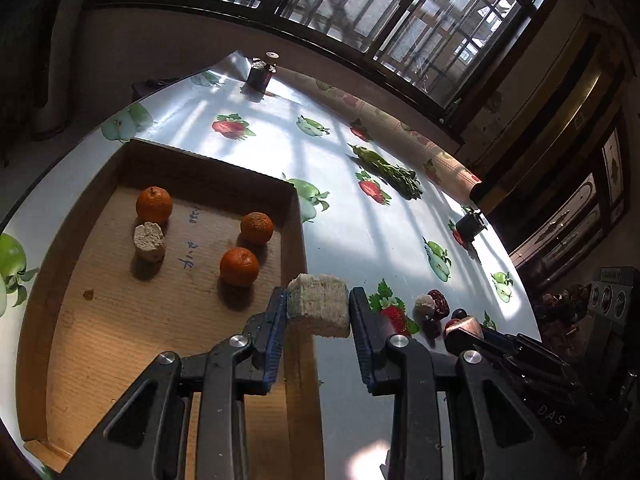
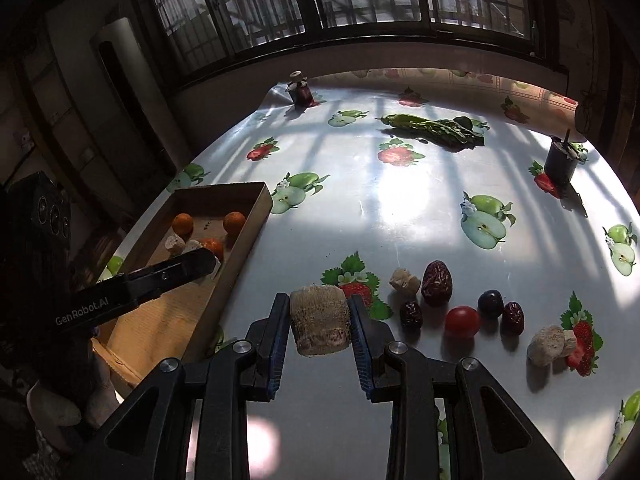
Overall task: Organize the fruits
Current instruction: 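Carry both rice cakes into the tray and open both tools, then return to the table and grasp a round rice cake with the right tool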
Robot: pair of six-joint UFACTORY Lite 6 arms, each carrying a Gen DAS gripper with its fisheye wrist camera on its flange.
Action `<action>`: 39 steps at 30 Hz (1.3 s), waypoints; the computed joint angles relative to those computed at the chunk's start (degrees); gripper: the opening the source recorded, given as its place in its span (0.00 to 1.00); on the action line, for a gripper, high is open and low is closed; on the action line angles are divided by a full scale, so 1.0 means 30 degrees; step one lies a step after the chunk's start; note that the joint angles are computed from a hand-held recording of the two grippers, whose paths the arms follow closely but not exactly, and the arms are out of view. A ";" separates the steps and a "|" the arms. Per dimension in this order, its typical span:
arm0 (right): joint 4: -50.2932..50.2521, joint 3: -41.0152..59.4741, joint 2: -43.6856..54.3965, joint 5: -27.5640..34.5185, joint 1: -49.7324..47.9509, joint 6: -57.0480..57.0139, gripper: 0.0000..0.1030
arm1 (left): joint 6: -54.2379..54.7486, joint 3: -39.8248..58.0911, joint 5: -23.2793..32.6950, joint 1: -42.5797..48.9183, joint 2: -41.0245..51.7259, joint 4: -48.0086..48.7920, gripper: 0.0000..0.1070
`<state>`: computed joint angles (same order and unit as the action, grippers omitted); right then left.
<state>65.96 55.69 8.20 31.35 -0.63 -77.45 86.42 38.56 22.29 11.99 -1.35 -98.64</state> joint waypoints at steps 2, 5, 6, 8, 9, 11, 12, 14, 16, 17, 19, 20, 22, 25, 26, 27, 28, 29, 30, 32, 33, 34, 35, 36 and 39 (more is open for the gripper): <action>0.0464 0.0134 0.0451 -0.0608 0.2115 0.0302 0.31 | -0.1462 0.0511 -0.1262 0.1471 0.0820 0.2721 0.28; 0.0540 0.1267 0.2074 -0.1826 0.5071 0.1280 0.31 | -0.3517 0.1601 -0.1607 0.3214 0.2773 0.5841 0.28; 0.0263 0.1831 0.2760 -0.2162 0.5881 0.1846 0.31 | -0.3738 0.1854 -0.1725 0.3570 0.3250 0.6257 0.28; -0.0691 0.3162 0.4367 -0.2916 0.7311 0.3360 0.31 | -0.5245 0.2910 -0.1481 0.4224 0.4561 0.7877 0.28; -0.1181 0.3824 0.5111 -0.3102 0.7792 0.4124 0.31 | -0.5745 0.3435 -0.1235 0.4499 0.5228 0.8324 0.28; -0.2046 0.4910 0.6344 -0.3584 0.8615 0.5353 0.31 | -0.6412 0.4342 -0.1018 0.4718 0.6361 0.8805 0.28; -0.2433 0.5304 0.6785 -0.3833 0.8906 0.5850 0.31 | -0.6482 0.4625 -0.1010 0.4681 0.6751 0.8766 0.28; -0.3199 0.6146 0.7677 -0.4079 0.9366 0.6751 0.31 | -0.6184 0.4972 -0.0953 0.4669 0.7161 0.8357 0.28; -0.4070 0.6691 0.8284 -0.4569 0.9735 0.7662 0.31 | -0.6420 0.5216 -0.0900 0.4639 0.7333 0.8473 0.28; -0.4594 0.6936 0.8532 -0.4768 0.9876 0.8166 0.31 | -0.6518 0.5316 -0.0897 0.4628 0.7425 0.8498 0.28; -0.4662 0.7400 0.9036 -0.4816 1.0018 0.8208 0.32 | -0.6774 0.5389 -0.0702 0.4697 0.7437 0.8719 0.31; -0.4294 0.7420 0.9145 -0.4924 1.0066 0.7828 0.32 | -0.6703 0.5361 -0.0350 0.4881 0.7385 0.8594 0.33; -0.3574 0.7071 0.8998 -0.5135 1.0123 0.7145 0.32 | -0.5860 0.4793 0.0114 0.5282 0.6836 0.7611 0.37; -0.0767 0.6195 0.8172 -0.4791 0.9673 0.4677 0.45 | -0.5160 0.3130 0.0911 0.6124 0.4793 0.6582 0.37; 0.0718 0.5731 0.7674 -0.4508 0.9357 0.3395 0.49 | -0.4889 0.2394 0.1202 0.6410 0.3808 0.6108 0.38; 0.2104 0.5129 0.7040 -0.4229 0.8982 0.2180 0.55 | -0.4462 0.1517 0.1387 0.6616 0.2611 0.5496 0.43; 0.3379 0.4457 0.6322 -0.3945 0.8588 0.1046 0.58 | -0.4050 0.0543 0.1588 0.6820 0.1248 0.4929 0.50; 0.4457 0.3686 0.5522 -0.3615 0.8142 0.0027 0.58 | -0.3729 -0.0422 0.1748 0.6962 -0.0089 0.4415 0.53; 0.5332 0.2882 0.4739 -0.3307 0.7670 -0.0882 0.59 | -0.3373 -0.1469 0.1948 0.7068 -0.1593 0.3838 0.59; 0.7028 0.1020 0.2934 -0.2914 0.6611 -0.2642 0.61 | -0.3022 -0.3115 0.1823 0.6612 -0.4178 0.3060 0.64; 0.7872 -0.0067 0.1887 -0.2894 0.6072 -0.3507 0.61 | -0.2996 -0.3660 0.1439 0.6034 -0.5159 0.2821 0.66; 0.8747 -0.1271 0.0681 -0.2813 0.5432 -0.4447 0.61 | -0.3125 -0.4084 0.0950 0.5331 -0.5978 0.2758 0.66; 0.9682 -0.2641 -0.0745 -0.2643 0.4583 -0.5506 0.61 | -0.3311 -0.4378 0.0191 0.4325 -0.6679 0.2692 0.66; 1.0453 -0.3962 -0.2171 -0.2415 0.3746 -0.6485 0.61 | -0.3436 -0.4624 -0.0595 0.3283 -0.7246 0.2582 0.67; 1.2515 -0.7926 -0.6872 -0.1573 0.0186 -1.0113 0.70 | -0.2934 -0.5070 -0.2891 -0.0145 -0.8322 0.1137 0.67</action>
<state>103.51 31.91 -12.41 26.63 -0.07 -107.79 77.61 23.35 13.62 11.55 -26.32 -95.23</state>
